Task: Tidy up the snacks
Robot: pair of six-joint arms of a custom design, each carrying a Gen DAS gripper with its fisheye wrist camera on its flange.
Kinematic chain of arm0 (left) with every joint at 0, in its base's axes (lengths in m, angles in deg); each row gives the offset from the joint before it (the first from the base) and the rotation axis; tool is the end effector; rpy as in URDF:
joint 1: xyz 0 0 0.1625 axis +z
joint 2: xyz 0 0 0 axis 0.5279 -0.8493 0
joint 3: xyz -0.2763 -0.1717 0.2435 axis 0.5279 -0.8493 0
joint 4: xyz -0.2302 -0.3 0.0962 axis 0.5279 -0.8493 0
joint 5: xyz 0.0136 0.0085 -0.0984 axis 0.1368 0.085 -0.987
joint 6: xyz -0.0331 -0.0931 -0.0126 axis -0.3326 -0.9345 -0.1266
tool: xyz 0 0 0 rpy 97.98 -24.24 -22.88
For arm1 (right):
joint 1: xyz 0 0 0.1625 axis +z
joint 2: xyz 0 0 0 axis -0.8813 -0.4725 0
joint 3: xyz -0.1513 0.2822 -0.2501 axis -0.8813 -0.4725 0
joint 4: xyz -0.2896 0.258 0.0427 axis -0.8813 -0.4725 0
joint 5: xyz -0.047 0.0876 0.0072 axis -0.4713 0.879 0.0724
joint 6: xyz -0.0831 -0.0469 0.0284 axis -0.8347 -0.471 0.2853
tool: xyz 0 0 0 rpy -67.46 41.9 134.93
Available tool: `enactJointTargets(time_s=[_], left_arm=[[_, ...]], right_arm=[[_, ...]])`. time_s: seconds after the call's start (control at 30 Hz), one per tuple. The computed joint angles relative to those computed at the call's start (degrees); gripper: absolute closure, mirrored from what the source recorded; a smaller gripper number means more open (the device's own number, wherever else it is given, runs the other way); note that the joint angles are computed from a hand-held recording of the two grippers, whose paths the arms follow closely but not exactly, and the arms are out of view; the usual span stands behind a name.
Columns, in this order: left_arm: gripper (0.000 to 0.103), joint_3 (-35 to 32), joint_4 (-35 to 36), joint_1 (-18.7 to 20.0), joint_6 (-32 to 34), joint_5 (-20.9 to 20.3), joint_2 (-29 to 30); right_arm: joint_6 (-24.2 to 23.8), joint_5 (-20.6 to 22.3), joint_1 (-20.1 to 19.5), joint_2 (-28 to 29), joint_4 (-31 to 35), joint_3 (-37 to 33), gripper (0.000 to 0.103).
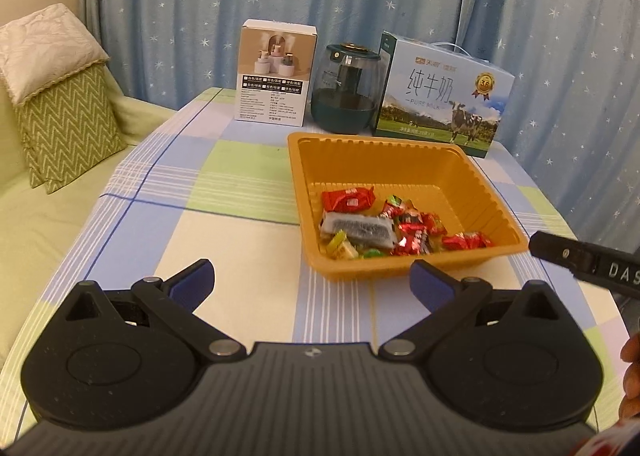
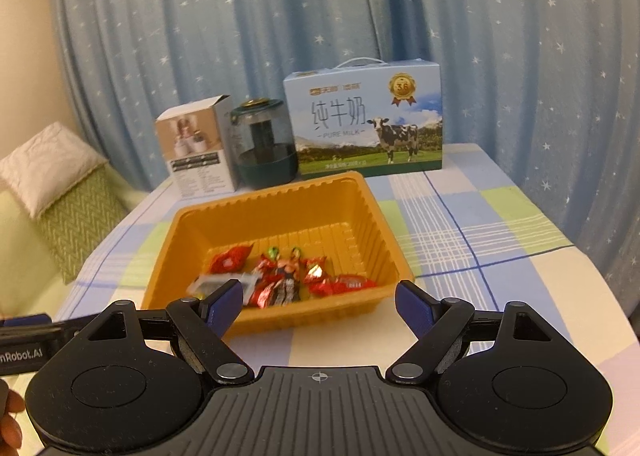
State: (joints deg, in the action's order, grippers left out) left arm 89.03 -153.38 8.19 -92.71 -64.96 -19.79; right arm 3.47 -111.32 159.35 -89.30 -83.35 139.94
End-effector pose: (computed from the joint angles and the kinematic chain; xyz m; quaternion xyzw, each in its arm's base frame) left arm -0.2571 -0.5168 0.1571 -0.0819 0.7765 -0.4955 0.3804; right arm 0.2104 -0.6351 0.2055 0.3552 -0.8789 0.2946 0.1205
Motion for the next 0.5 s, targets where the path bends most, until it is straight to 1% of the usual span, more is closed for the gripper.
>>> enactJointTargets(time_s=[0.1,0.2,0.23,0.33,0.4,0.5], left_arm=[[0.000,-0.4,9.8,-2.1,-8.6,-0.8,-1.2],[0.000,-1.5,19.0,-4.1,-17.0,-2.0,-1.9],[0.000,-2.2,23.2,-4.9,-20.3,-2.5,-1.9],[0.000,-5.8,39.3,-7.3,-32.2,-4.2,-1.3],[0.000,-6.7,44.4,-8.9,-36.9,-5.2,-1.3],[0.000,-7.2,48.9,-11.3,-41.6,-7.6,-1.7]], right_arm=[[-0.8,-0.6,-0.1,-2.8,0.7,2.9,0.020],[-0.3,-1.0,-0.3,-5.6,2.4,5.2,0.020],[-0.1,-1.1,-0.3,-6.6,2.6,6.0,0.020],[0.4,-1.1,-0.2,-9.5,3.6,7.9,0.020],[0.4,-0.6,-0.2,-11.6,4.5,9.3,0.020],[0.7,-0.3,0.1,-14.7,6.5,10.9,0.020]])
